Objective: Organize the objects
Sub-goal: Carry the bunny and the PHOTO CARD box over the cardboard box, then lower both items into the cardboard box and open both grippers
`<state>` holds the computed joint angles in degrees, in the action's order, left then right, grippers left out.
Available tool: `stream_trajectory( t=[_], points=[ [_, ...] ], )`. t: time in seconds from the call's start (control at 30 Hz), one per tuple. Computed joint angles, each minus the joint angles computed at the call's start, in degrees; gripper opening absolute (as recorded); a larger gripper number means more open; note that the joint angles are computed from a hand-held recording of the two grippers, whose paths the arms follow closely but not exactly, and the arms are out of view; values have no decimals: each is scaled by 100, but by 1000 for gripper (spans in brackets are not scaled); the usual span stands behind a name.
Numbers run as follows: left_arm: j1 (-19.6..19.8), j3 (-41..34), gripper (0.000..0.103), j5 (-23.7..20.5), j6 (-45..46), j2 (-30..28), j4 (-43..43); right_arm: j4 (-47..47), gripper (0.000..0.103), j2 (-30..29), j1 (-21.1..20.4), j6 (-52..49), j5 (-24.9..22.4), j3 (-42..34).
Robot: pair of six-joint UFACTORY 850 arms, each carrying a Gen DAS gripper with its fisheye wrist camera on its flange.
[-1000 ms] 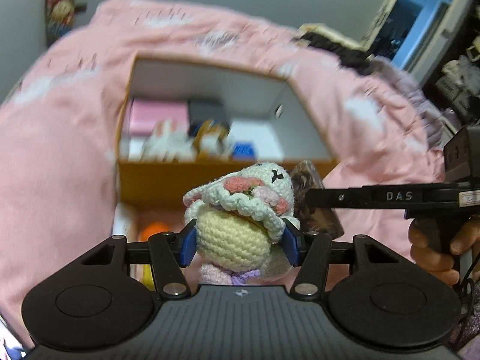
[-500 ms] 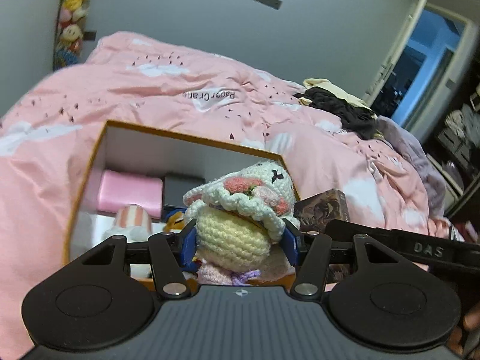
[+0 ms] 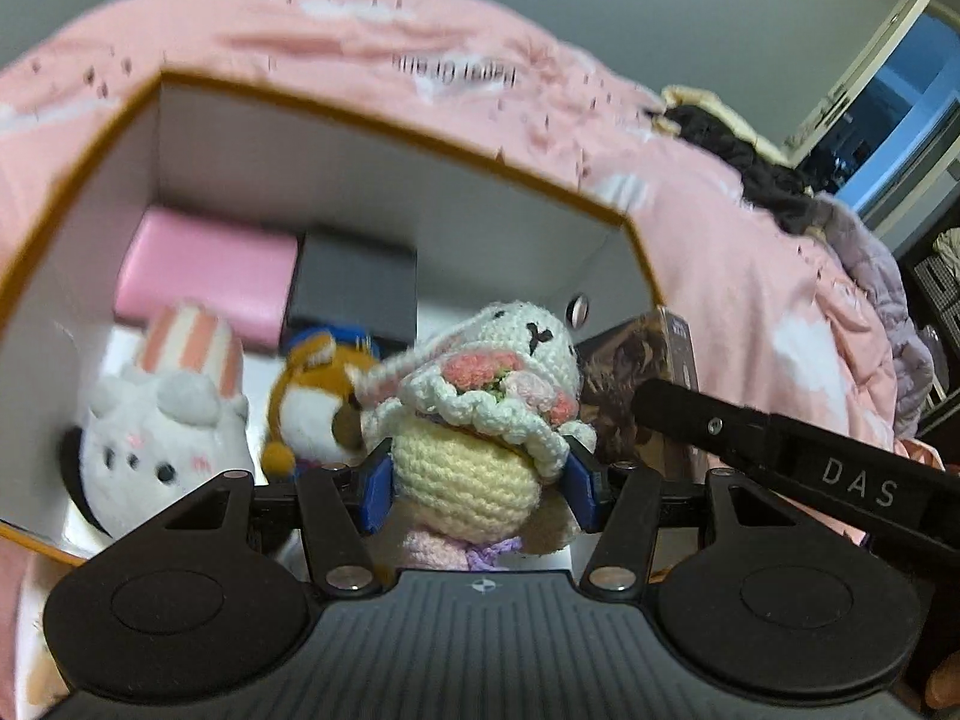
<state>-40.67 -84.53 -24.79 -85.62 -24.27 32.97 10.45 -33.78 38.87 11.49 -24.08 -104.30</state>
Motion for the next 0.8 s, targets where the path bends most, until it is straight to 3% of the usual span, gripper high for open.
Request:
stream_trajectory(
  t=[0.13,0.3,0.4,0.53,0.67,0.73,0.8],
  points=[
    [50,40,69,173,630,-34,-515,-343,25,-132,53,139,-102,-110],
    [121,159,70,505,2046,38,-1539,-1315,25,-261,180,704,-241,-231],
    [120,368,70,684,2080,212,-1525,-1196,25,-258,170,569,-240,-203],
    [154,485,62,807,2515,372,-1912,-1239,25,-269,164,611,-326,-235],
    [262,665,58,1105,1979,529,-1693,-884,25,-343,142,305,-568,-356],
    [278,679,44,1023,1504,564,-1171,-506,25,-362,110,50,-567,-346],
    [301,643,41,855,1423,564,-1066,35,25,-398,61,-297,-537,-361]
  ],
)
